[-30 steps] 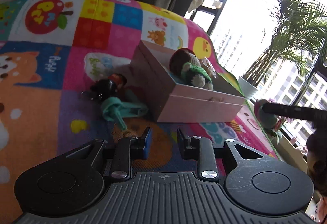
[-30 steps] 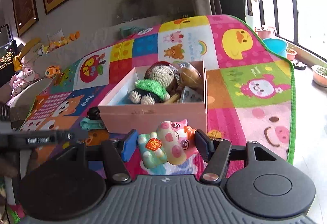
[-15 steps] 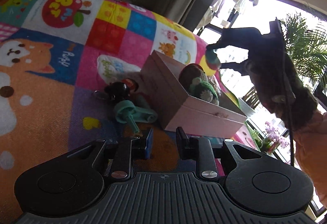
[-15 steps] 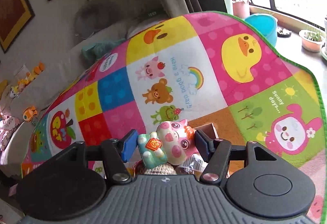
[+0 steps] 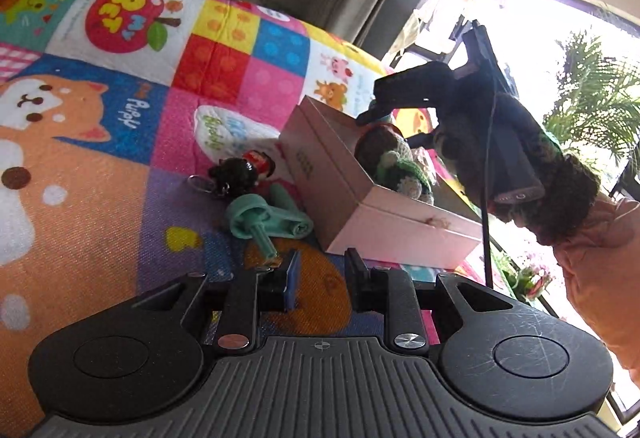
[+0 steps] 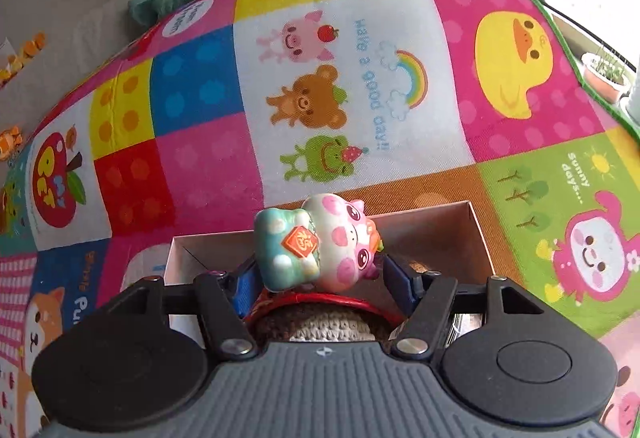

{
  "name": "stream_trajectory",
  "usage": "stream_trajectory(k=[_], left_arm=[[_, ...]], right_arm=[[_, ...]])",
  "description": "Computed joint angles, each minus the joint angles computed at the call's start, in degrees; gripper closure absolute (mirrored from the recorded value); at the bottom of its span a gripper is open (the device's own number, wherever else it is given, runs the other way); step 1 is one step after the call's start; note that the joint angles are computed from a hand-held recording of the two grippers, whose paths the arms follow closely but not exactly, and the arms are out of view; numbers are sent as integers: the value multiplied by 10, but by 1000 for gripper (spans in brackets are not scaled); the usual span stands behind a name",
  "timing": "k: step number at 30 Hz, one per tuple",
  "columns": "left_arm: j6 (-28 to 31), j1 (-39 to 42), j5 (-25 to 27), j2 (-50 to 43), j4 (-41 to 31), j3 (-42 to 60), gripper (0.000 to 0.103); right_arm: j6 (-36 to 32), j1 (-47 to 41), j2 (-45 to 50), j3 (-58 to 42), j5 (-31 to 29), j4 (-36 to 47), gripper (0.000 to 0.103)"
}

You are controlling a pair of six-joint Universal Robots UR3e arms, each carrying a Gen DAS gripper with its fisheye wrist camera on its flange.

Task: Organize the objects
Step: 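Release the pig figurine into the box from the right gripper, then grasp the small black figure with the red hat with the left gripper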

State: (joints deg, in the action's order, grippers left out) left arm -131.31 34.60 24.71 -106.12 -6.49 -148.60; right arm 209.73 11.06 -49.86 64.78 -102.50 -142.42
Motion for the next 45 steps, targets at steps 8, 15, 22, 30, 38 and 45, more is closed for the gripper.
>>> stream_trajectory(k=[8,15,22,30,38,45], left_arm=[[-39,-8,20,-15,117,-27,77],[-168,-39,86,-80,379,-26,76],[-258,-154,238,-54,270,121,76],[-156,-229,310,-50,166,198,65],[-40,-157,230,78,-74,192,78],[-141,-260,345,-83,19,372,77]], right_arm=[[-54,20,-173,289,-20,-225,20],[-74,120,-321,633,-118,-488,4],[-19,232,-239,736,-188,-588,4],[-10,244,-196,763,-179,-695,0],[-12,242,-184,774,-173,-740,0],[-10,240,-186,773,-168,-731,0]])
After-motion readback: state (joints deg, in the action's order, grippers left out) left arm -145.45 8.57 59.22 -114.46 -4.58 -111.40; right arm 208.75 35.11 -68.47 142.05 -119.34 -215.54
